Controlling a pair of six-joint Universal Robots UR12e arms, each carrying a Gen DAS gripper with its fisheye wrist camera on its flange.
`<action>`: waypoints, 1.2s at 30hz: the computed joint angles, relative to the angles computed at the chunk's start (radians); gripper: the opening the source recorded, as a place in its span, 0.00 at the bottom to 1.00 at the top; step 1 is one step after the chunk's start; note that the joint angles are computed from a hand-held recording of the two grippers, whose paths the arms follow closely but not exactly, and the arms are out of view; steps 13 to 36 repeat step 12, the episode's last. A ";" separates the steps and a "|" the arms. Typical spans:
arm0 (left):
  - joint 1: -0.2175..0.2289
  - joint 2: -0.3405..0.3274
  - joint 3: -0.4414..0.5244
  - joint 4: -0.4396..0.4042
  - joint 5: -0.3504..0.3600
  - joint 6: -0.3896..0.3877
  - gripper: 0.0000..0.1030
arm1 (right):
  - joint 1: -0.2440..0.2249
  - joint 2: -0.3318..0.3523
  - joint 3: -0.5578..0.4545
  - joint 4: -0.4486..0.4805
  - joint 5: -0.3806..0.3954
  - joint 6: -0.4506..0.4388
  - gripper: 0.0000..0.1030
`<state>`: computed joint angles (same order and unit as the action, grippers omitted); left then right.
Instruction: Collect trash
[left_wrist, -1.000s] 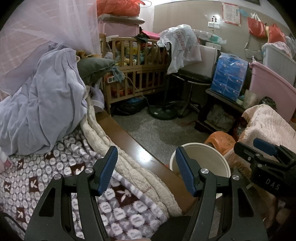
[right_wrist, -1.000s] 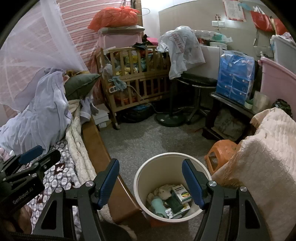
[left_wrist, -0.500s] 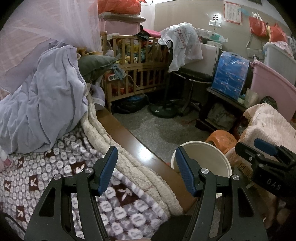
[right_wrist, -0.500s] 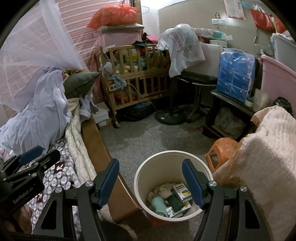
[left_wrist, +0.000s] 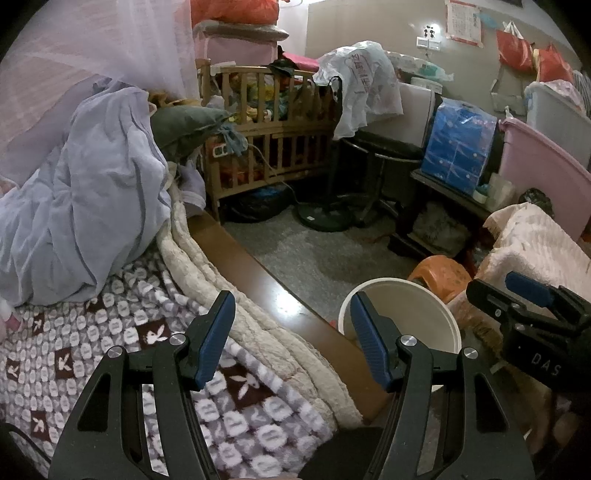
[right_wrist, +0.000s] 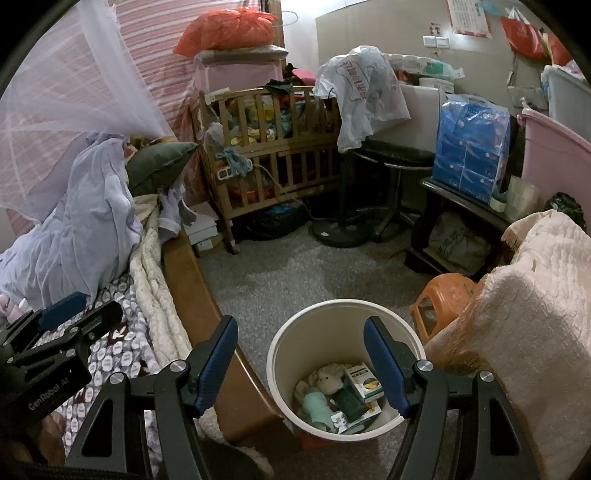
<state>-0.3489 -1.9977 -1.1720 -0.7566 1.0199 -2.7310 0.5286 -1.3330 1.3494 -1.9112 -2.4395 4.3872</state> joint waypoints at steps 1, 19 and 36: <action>0.000 0.001 -0.003 0.001 0.001 -0.001 0.62 | 0.001 -0.001 0.002 0.000 -0.003 0.000 0.66; 0.018 -0.018 0.024 -0.013 -0.002 -0.019 0.62 | -0.009 0.019 -0.026 -0.008 0.026 -0.059 0.67; 0.018 -0.018 0.024 -0.013 -0.002 -0.019 0.62 | -0.009 0.019 -0.026 -0.008 0.026 -0.059 0.67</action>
